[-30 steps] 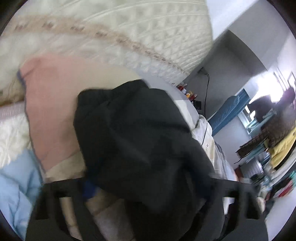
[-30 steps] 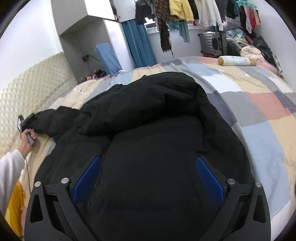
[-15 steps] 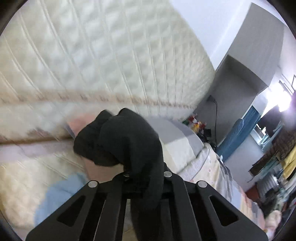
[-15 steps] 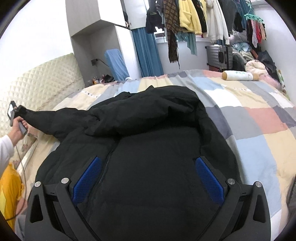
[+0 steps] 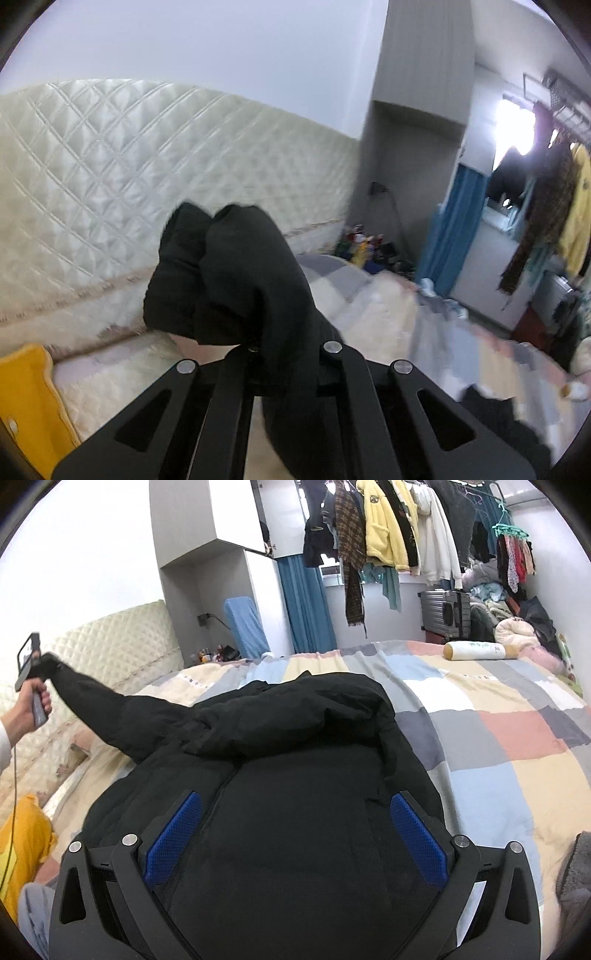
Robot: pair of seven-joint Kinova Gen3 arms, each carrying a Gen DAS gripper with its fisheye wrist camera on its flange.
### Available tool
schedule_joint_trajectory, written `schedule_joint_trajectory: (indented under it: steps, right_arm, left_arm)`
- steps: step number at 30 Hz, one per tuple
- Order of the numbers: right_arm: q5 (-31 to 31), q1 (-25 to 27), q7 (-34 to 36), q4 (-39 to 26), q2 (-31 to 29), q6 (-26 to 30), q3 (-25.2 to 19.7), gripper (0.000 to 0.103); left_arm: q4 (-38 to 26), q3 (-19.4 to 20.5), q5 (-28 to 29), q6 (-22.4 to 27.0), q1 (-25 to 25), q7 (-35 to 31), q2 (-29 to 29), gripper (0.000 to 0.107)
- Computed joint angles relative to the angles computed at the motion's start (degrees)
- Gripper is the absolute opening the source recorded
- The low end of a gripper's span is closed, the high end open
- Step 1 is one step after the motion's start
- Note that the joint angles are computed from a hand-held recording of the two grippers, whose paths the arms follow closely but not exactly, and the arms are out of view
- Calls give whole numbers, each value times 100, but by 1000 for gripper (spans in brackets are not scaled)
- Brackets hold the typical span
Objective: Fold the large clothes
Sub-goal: 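Lift the sleeve with the left tool and fold it across the jacket body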
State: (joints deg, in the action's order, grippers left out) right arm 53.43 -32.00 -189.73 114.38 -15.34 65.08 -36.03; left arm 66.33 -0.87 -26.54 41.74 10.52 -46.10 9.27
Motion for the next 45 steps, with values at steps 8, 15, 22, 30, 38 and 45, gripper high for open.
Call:
schedule_joint_trajectory:
  steps: [8,15,22,30,38,45]
  right_arm:
    - [-10,171,500,18,-318,-369,-26,103]
    - [-142,617,627,72,-626,-206,-455,103]
    - [-354,1088,716,217,-1114,-449,-596,103]
    - [-722,1464,1009,456,-1637,-1000,-383,103]
    - [-1217,1775,1439,671,-2006,-1603,-107,103]
    - [-1699,2117,1918,746,-2228,-2003,-14,103]
  left_arm:
    - [-667,369,-609,733,984,548,-39,2]
    - [-1171,623,-934,1030,1807,91,258,2]
    - [-1226,588,-1076,894,2629,-527,564,3]
    - [-722,538,-660,-11,2979,-340,747,3]
    - [-450,531,-225,-602,3301,-266,1142,3]
    - [-277,269,-29,-879,3689,-326,1513,3]
